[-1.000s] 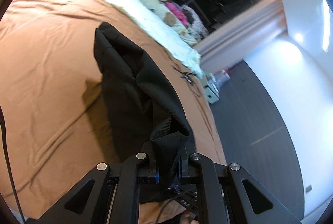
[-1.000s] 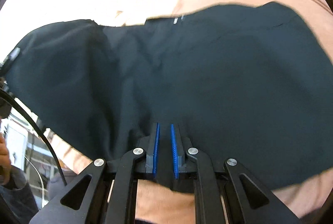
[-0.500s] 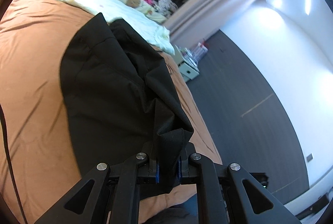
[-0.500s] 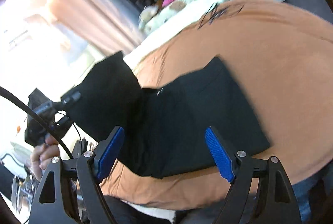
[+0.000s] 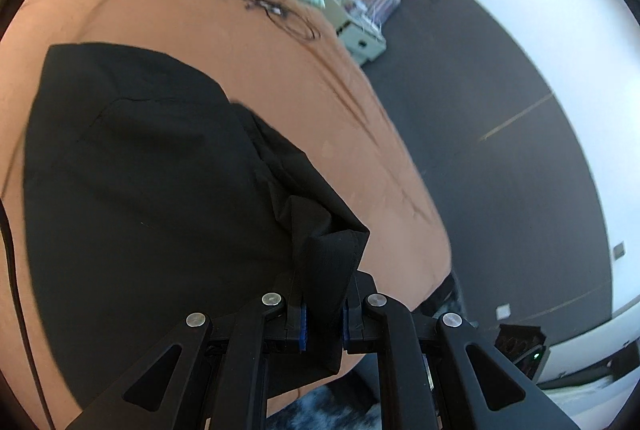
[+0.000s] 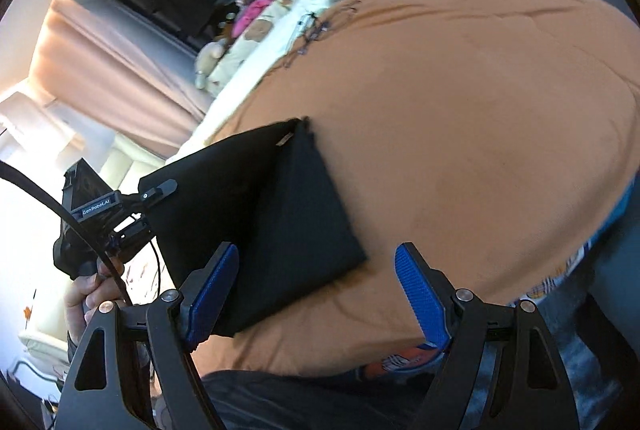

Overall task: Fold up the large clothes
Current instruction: 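Fold the held edge over the jacket with the left gripper, then move both open grippers to the folded jacket's end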

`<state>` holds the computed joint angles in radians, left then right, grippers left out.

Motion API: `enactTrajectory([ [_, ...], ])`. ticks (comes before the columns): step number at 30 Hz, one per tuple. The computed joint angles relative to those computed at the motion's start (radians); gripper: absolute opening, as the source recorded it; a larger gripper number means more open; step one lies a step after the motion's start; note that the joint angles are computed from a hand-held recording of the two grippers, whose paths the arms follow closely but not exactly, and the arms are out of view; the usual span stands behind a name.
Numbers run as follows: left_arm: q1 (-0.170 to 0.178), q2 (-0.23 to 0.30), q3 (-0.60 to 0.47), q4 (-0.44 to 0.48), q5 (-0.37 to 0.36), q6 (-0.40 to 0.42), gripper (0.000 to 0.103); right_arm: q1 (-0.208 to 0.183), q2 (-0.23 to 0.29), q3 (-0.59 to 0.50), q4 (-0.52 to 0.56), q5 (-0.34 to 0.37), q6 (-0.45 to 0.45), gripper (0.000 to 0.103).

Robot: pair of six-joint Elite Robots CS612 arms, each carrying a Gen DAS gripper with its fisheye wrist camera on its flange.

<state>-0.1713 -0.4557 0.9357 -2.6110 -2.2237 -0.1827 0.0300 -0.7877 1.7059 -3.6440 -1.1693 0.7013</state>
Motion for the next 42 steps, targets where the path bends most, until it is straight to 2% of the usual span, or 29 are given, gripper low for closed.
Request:
enactTrajectory([
  [5,-0.035,-0.001,0.011,0.064,0.043,0.073,0.011,-0.026,-0.042,0.034,0.043,0.043,0.002,0.079],
  [7,-0.051,-0.006,0.017,0.118,0.056,0.136,0.012,-0.032,-0.054,0.027,0.072,0.055,-0.004,0.079],
  [10,-0.057,-0.005,0.007,0.232,0.058,0.227,0.031,-0.042,-0.057,0.019,0.090,0.085,-0.003,0.079],
  [12,-0.054,-0.003,-0.003,0.251,0.042,0.245,0.051,-0.047,-0.044,-0.006,0.101,0.105,-0.003,0.079],
  [14,-0.043,-0.017,0.020,0.233,0.009,0.246,0.062,-0.048,-0.023,-0.035,0.108,0.129,-0.006,0.079],
  [17,-0.028,-0.046,0.062,0.156,0.017,0.231,0.075,-0.048,-0.005,-0.071,0.123,0.175,-0.018,0.079],
  [20,-0.007,-0.078,0.117,0.077,0.057,0.202,0.075,-0.045,0.006,-0.113,0.154,0.216,-0.043,0.079],
  [26,0.032,-0.101,0.165,0.023,0.171,0.147,0.075,-0.037,0.030,-0.206,0.227,0.268,-0.100,0.079],
  [29,0.045,-0.099,0.177,0.013,0.225,0.119,0.075,-0.029,0.057,-0.272,0.292,0.262,-0.129,0.079],
  [31,0.049,-0.096,0.188,0.007,0.253,0.107,0.075,-0.025,0.073,-0.306,0.323,0.231,-0.137,0.079],
  [32,0.053,-0.091,0.187,0.017,0.263,0.102,0.075,-0.025,0.081,-0.322,0.335,0.211,-0.141,0.072],
  [33,0.056,-0.087,0.187,0.025,0.271,0.101,0.075,-0.024,0.086,-0.328,0.337,0.196,-0.146,0.044],
  [34,0.057,-0.082,0.179,0.041,0.286,0.097,0.075,-0.024,0.088,-0.334,0.347,0.187,-0.154,0.033],
  [36,0.059,-0.072,0.171,0.061,0.323,0.082,0.075,-0.033,0.102,-0.348,0.344,0.208,-0.142,0.023],
  [40,0.059,-0.053,0.161,0.112,0.338,0.085,0.075,-0.044,0.120,-0.344,0.311,0.214,-0.131,0.016],
  [41,0.058,-0.049,0.159,0.121,0.331,0.089,0.071,-0.047,0.125,-0.341,0.304,0.210,-0.126,0.015],
  [42,0.058,-0.044,0.152,0.130,0.317,0.093,0.061,-0.048,0.128,-0.333,0.295,0.208,-0.120,0.015],
])
